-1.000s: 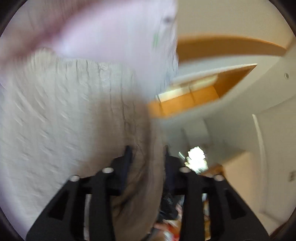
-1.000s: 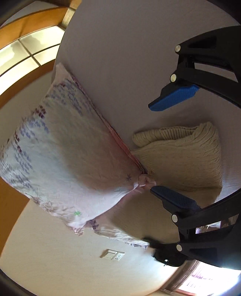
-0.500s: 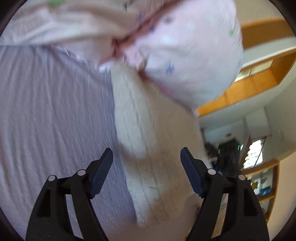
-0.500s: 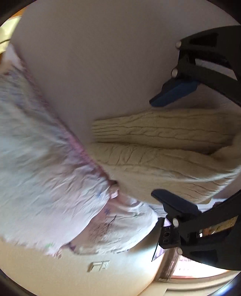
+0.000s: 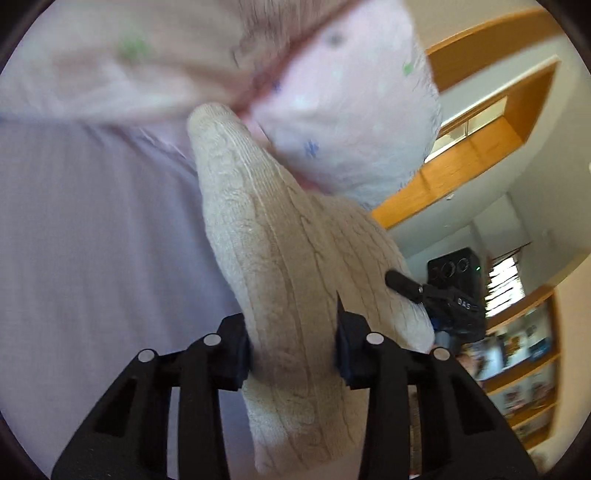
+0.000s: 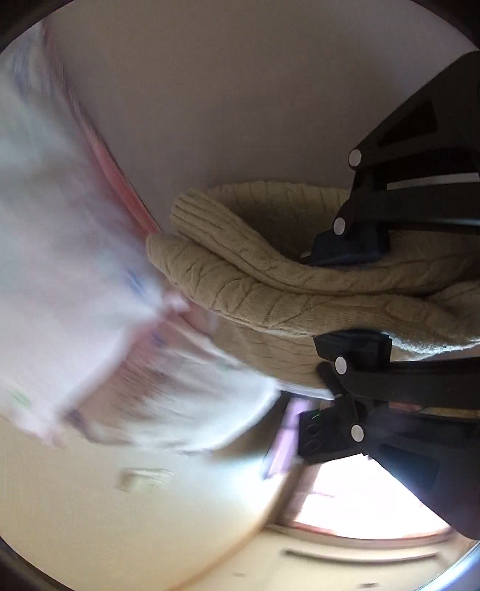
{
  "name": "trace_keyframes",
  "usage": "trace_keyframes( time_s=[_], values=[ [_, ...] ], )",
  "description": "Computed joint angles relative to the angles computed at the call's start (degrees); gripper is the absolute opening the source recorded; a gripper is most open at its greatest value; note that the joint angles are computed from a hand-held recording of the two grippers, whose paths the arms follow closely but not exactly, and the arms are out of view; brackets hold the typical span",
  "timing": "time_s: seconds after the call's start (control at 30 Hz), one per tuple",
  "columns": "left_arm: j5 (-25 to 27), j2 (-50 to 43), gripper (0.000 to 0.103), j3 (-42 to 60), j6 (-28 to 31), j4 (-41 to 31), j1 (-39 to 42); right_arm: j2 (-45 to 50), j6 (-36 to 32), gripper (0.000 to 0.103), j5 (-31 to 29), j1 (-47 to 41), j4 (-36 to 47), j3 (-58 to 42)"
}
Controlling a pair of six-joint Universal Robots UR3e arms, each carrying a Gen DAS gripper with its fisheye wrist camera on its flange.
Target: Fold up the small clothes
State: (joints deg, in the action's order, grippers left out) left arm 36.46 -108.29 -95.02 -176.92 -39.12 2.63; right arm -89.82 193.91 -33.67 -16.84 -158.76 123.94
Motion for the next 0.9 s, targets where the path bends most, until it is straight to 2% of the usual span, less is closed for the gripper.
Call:
trace_keyframes(
  time_s=[0.03,0.07,0.1,0.13,0.17,0.2,0.23,0.3,0.37,0.4,0.43,0.47,0.5,0.57,0.63,0.67,0.7,0.73,0.77,0.8,0.83,0.9],
  values=[
    [1.16,2.9,0.038,-2.37,1.86,-0.62,2.06,1.73,-0.12,0.03,-2.32,3.24,0.96,-2.98],
    [4.3,5.74,0.04,-4.24,4.18,-1.67,4.04,4.4,-0.73,0.032,-7.74,8.49,3.68,-8.37],
    [9.02,8.45,0.045,-5.99,4.9,-1.51,5.32,6.38,-1.12,0.038,-13.4,12.45,7.38,-13.36],
    [11.62,10.59,0.047,-7.55,5.36,-1.54,6.67,7.77,0.38,0.046,-17.09,14.53,7.92,-15.96],
    [14.18,14.13,0.047,-11.37,4.89,1.2,8.18,8.15,2.56,0.051,-18.05,14.79,6.07,-16.15],
    [14.4,16.93,0.052,-14.19,5.47,2.44,9.6,8.24,5.65,0.059,-18.82,14.59,1.45,-14.95],
    [14.13,20.86,0.065,-17.71,6.56,3.15,11.47,8.3,8.52,0.059,-20.26,14.52,-2.43,-14.28],
    [14.65,25.44,0.074,-22.14,6.66,5.75,12.73,9.41,11.23,0.059,-20.51,14.38,-4.57,-15.11],
    [14.56,30.06,0.079,-25.43,7.85,5.58,13.45,12.59,12.1,0.053,-19.6,15.27,-3.93,-18.23],
    [14.34,31.88,0.082,-26.89,9.31,4.61,14.58,14.74,11.25,0.013,-19.74,16.5,-2.98,-20.52],
    [15.46,33.71,0.084,-28.05,9.54,4.0,13.77,16.41,10.21,0.014,-21.47,17.95,-1.62,-22.58],
    [18.11,33.15,0.088,-27.0,7.59,4.96,10.62,18.22,11.09,0.013,-27.99,20.76,-0.47,-25.52],
    [22.68,34.99,0.099,-28.29,5.53,5.96,8.24,18.3,12.6,0.013,-30.58,21.21,0.14,-26.06],
    [28.75,37.81,0.101,-31.02,3.47,9.49,5.07,17.56,16.26,0.012,-34.59,20.77,0.42,-25.76],
    [33.05,39.27,0.101,-32.63,3.11,11.3,2.13,16.15,15.4,0.013,-42.98,23.54,3.88,-27.67],
    [35.85,39.6,0.101,-33.1,2.43,11.64,0.17,14.26,15.15,0.015,-45.24,24.77,3.52,-26.14],
    [36.97,40.02,0.101,-33.55,2.17,11.3,-0.57,12.48,15.17,0.024,-47.63,26.12,3.06,-25.1],
    [38.23,40.16,0.101,-33.43,1.52,9.65,-1.6,10.22,15.38,0.05,-50.94,27.95,2.71,-23.86],
    [38.59,40.96,0.101,-33.48,1.37,7.65,-1.76,6.68,14.89,0.071,-54.47,29.94,1.97,-21.49],
    [39.21,40.98,0.101,-33.33,0.85,6.14,-2.24,2.52,13.26,0.1,-53.99,29.92,-1.88,-16.72],
    [39.74,40.75,0.101,-33.15,0.13,4.69,-2.76,-0.38,12.37,0.101,-52.64,30.29,-6.71,-12.68],
    [38.62,40.97,0.101,-34.06,-0.22,4.0,-2.44,-8.61,10.41,0.102,-50.85,31.29,-9.34,-4.98]
  ],
)
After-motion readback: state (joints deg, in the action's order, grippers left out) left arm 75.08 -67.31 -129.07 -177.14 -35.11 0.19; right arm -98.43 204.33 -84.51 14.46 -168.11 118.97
